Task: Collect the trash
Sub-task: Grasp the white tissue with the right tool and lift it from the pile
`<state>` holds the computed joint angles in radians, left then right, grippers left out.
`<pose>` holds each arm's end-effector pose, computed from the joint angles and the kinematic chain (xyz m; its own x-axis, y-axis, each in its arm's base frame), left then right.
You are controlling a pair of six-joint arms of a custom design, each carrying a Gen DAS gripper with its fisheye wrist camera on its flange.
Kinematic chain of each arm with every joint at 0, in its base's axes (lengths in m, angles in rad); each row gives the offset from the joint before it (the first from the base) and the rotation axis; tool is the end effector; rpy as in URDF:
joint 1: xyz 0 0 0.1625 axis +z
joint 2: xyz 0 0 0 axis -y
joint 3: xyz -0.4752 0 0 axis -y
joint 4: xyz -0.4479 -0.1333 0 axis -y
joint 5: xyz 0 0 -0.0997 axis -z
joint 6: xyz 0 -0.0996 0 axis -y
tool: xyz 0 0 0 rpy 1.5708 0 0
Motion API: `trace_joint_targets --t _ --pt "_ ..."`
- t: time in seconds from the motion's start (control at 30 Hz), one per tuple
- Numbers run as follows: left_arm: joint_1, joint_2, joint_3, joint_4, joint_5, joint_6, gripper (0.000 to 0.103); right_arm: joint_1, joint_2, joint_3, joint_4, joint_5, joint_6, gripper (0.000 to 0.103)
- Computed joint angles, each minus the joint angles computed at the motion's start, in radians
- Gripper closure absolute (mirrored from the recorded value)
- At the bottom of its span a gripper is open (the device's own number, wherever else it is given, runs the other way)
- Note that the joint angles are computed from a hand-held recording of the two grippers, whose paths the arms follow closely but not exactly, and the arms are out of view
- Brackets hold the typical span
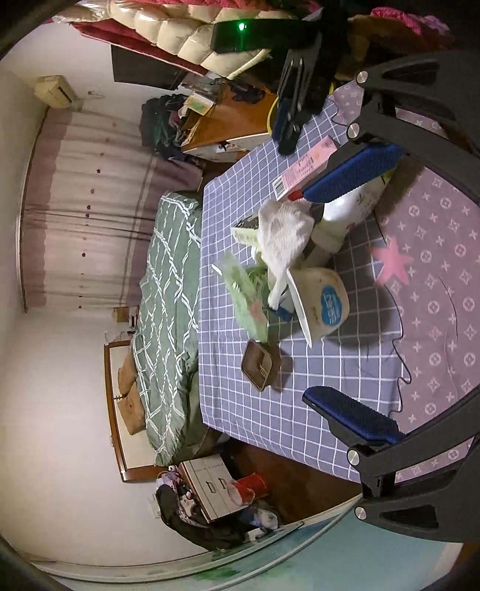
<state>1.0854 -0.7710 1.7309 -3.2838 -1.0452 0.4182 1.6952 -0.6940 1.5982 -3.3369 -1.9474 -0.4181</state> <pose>-0.1782 -0.7307 0.1321 -0.7072 0.3535 -0.6122 0.6868 0.5490 -0.4763 0.1924 -0.7594 0.1298 -0.8421 -0.1146 0.5270 -0.4625 0.6559 -0.5965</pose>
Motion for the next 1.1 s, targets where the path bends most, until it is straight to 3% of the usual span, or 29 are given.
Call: trace_joint_targets --t 0.2,0.53,0.6,0.67,1.1 --pt "0.005 0.005 0.000 0.001 -0.007 -0.012 0.005 0.024 0.082 -0.119 0.120 -0.001 -0.028 0.060" --pt "0.025 0.014 -0.016 0.023 -0.006 -0.040 0.005 0.039 0.172 -0.258 0.259 -0.123 -0.009 0.061" --pt "0.028 0.017 -0.017 0.023 -0.009 -0.042 0.005 0.037 0.178 -0.270 0.278 -0.141 -0.016 0.089" --pt "0.031 0.018 -0.018 0.024 -0.011 -0.045 0.005 0.037 0.181 -0.272 0.290 -0.143 -0.023 0.099" --pt "0.041 0.025 -0.022 0.020 -0.001 -0.068 0.005 0.061 0.048 -0.158 0.118 0.041 -0.030 0.101"
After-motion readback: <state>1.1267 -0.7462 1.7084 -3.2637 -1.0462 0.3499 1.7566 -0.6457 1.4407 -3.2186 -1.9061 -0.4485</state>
